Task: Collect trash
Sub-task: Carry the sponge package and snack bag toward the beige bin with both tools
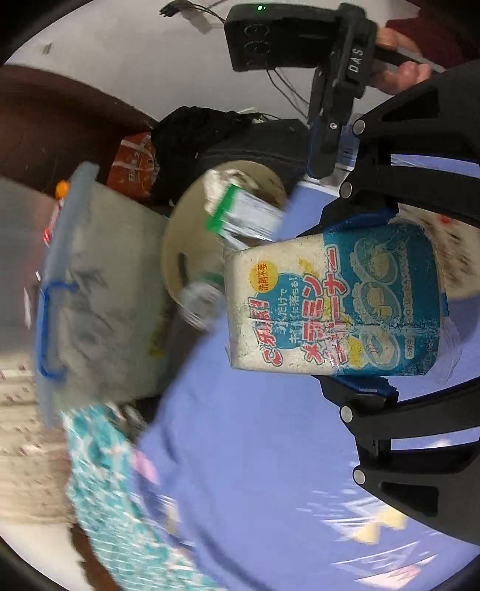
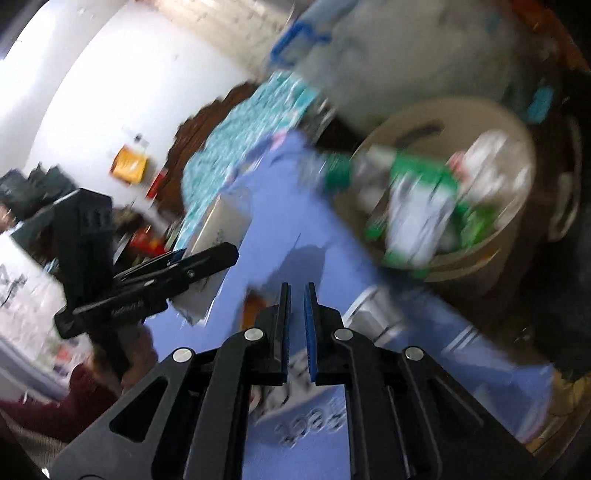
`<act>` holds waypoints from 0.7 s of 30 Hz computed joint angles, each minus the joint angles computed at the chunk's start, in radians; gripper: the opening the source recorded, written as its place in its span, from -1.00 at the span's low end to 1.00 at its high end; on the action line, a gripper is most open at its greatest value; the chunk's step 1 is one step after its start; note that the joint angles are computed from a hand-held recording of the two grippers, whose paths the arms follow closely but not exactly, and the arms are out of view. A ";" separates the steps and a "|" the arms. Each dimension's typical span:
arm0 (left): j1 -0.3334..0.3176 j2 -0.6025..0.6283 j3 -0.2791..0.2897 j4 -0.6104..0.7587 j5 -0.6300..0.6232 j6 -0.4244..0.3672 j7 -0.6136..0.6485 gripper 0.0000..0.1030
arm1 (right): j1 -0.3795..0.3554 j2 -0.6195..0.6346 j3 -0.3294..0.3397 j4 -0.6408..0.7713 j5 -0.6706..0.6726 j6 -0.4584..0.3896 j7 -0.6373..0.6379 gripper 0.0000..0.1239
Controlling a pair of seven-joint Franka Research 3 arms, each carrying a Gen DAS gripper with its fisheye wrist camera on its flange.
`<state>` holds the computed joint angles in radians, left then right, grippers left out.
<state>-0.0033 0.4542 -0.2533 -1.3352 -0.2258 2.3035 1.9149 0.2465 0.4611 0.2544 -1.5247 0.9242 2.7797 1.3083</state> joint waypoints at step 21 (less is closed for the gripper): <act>0.032 -0.218 0.042 -0.367 -0.207 0.085 0.222 0.10 | 0.122 0.079 -0.011 0.083 -0.179 0.017 0.184 -0.86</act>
